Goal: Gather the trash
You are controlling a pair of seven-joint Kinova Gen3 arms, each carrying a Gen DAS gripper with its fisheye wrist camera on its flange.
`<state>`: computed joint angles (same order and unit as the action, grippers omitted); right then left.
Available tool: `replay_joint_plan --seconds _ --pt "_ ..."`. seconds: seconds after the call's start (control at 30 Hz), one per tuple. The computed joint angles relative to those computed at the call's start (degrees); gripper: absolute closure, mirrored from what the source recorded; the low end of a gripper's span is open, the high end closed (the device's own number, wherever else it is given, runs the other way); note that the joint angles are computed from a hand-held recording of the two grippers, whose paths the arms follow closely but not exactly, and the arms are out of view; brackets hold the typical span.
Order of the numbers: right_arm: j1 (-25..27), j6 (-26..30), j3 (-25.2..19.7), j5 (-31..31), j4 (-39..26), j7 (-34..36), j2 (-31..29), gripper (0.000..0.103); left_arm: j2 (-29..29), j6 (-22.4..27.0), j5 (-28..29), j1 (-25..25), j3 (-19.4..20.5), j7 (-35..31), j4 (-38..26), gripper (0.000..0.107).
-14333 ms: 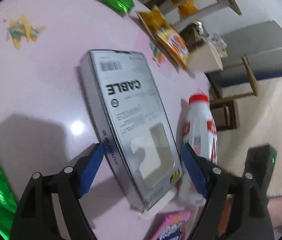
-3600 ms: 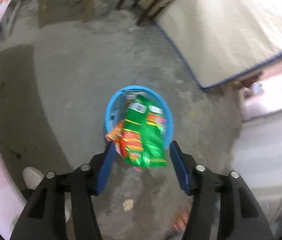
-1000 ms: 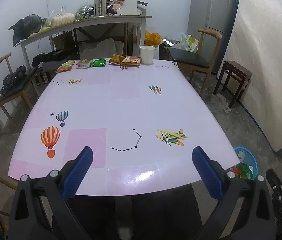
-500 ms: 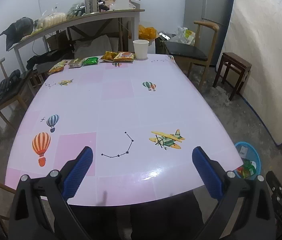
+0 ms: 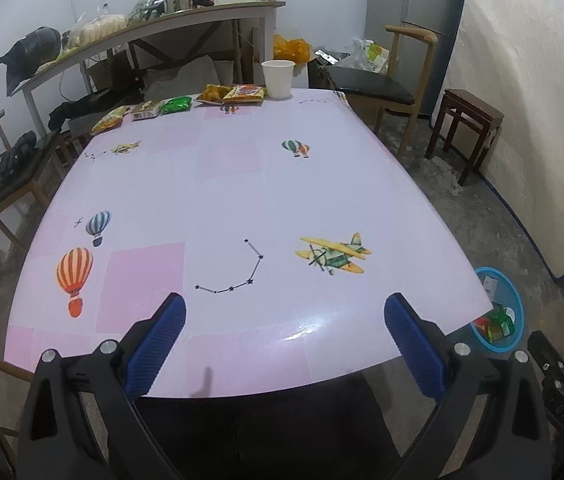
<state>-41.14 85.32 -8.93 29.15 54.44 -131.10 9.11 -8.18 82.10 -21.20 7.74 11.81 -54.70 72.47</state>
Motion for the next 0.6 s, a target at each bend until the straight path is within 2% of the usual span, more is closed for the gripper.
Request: replay_joint_plan --seconds 0.07,0.13,0.27,0.6 --pt "-1.0 2.1 -0.4 1.9 -1.9 0.6 0.8 0.008 -0.3 0.4 0.0 -0.2 0.0 0.7 0.0 0.010" --pt "-4.2 5.1 0.2 6.5 -3.9 1.4 1.7 0.008 -0.7 0.7 -0.1 -0.4 0.2 1.6 0.1 0.010" --pt "-7.5 7.2 0.5 11.1 -4.9 3.5 1.9 0.008 -0.9 2.0 0.6 -0.5 0.5 2.2 -0.9 0.010" --pt "-4.6 6.0 0.1 7.9 -3.1 2.6 -0.3 0.008 -0.6 2.7 -1.8 0.7 3.0 2.9 -2.3 0.010"
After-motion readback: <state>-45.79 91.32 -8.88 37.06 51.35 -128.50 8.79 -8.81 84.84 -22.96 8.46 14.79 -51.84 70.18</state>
